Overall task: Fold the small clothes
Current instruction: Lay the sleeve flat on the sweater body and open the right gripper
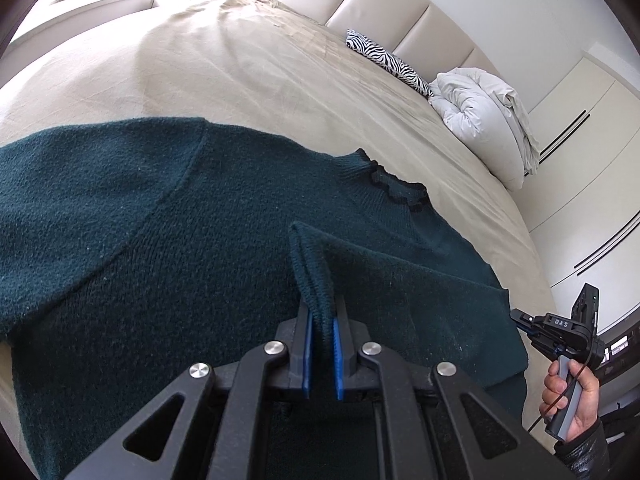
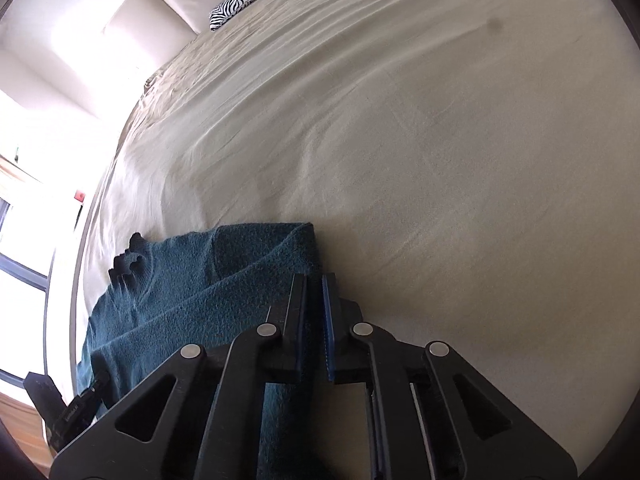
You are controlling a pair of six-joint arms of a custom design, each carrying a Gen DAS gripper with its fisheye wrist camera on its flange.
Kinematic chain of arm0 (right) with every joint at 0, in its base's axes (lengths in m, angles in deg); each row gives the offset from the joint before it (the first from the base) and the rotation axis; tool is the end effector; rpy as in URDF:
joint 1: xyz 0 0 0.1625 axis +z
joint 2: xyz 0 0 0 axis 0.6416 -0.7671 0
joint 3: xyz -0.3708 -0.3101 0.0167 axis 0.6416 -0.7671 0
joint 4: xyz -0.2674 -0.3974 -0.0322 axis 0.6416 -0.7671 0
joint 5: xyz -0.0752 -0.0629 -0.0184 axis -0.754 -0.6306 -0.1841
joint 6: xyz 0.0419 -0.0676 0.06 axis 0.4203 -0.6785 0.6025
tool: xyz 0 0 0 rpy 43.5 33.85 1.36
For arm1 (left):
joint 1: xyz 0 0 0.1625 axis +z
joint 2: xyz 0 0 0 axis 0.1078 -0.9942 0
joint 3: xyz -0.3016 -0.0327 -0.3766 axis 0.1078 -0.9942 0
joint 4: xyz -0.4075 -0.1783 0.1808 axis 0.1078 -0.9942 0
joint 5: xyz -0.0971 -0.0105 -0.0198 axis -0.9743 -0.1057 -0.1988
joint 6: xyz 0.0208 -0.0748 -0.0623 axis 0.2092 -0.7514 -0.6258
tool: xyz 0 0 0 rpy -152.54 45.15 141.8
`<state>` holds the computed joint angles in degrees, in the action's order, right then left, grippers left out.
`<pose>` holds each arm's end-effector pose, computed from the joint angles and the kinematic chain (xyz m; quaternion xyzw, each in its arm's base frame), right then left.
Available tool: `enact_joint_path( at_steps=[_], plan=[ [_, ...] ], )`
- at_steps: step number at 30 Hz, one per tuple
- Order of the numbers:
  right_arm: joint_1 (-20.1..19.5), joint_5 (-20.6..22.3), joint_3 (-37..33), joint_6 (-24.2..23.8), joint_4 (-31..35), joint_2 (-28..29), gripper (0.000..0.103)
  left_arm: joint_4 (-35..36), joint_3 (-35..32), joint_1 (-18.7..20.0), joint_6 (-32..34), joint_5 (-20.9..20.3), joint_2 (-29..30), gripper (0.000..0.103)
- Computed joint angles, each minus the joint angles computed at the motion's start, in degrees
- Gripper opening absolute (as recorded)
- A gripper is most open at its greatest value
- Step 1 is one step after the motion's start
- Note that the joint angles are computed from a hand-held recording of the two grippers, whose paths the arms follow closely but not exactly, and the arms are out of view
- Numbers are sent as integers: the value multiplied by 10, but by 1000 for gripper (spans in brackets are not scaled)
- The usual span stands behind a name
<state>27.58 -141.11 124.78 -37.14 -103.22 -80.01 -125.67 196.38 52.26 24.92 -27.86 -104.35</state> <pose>-0.0934 -0.5135 0.3034 -0.1867 -0.8898 0.3665 0.1978 -0.1587 -0.5859 0.0717 0.1057 0.9575 -0.2483 0.1021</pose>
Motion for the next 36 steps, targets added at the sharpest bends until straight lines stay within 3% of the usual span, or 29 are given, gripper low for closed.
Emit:
enact_joint_path(
  at_steps=[2, 4, 8, 13, 15, 17, 19, 20, 21, 24, 28, 36],
  plan=[
    [-7, 28, 26, 11, 10, -25, 17, -3, 1, 0, 0, 2, 1, 9],
    [-8, 40, 53, 6, 2, -43, 43, -5, 2, -1, 0, 2, 2, 9],
    [11, 21, 87, -12, -25, -50, 43, -2, 4, -1, -4, -1, -1, 9],
    [12, 34, 91, 1, -14, -55, 43, 2, 4, -2, -8, -1, -3, 9],
    [27, -1, 87, -8, -15, -43, 43, 3, 4, -1, -8, -2, -2, 9],
    [46, -70, 83, -27, -34, -21, 43, 4, 4, 1, -8, -4, -3, 9],
    [46, -93, 82, -38, -52, -6, 39, 4, 4, 0, -9, -3, -2, 9],
    [46, -103, 81, -46, -68, 2, 27, 5, 4, -1, -8, -2, -2, 9],
    [44, -108, 80, -51, -74, 6, 23, 6, 4, -2, -8, 0, -2, 9],
    [38, -96, 81, -51, -73, 3, 11, 10, 5, -4, -11, 2, -3, 9],
    [37, -98, 80, -46, -73, 5, 8, 13, 4, -9, -12, 6, -2, 9],
    [-15, -18, 101, -56, -115, -3, 5, 3, 3, -2, 0, 1, 5, 14]
  ],
)
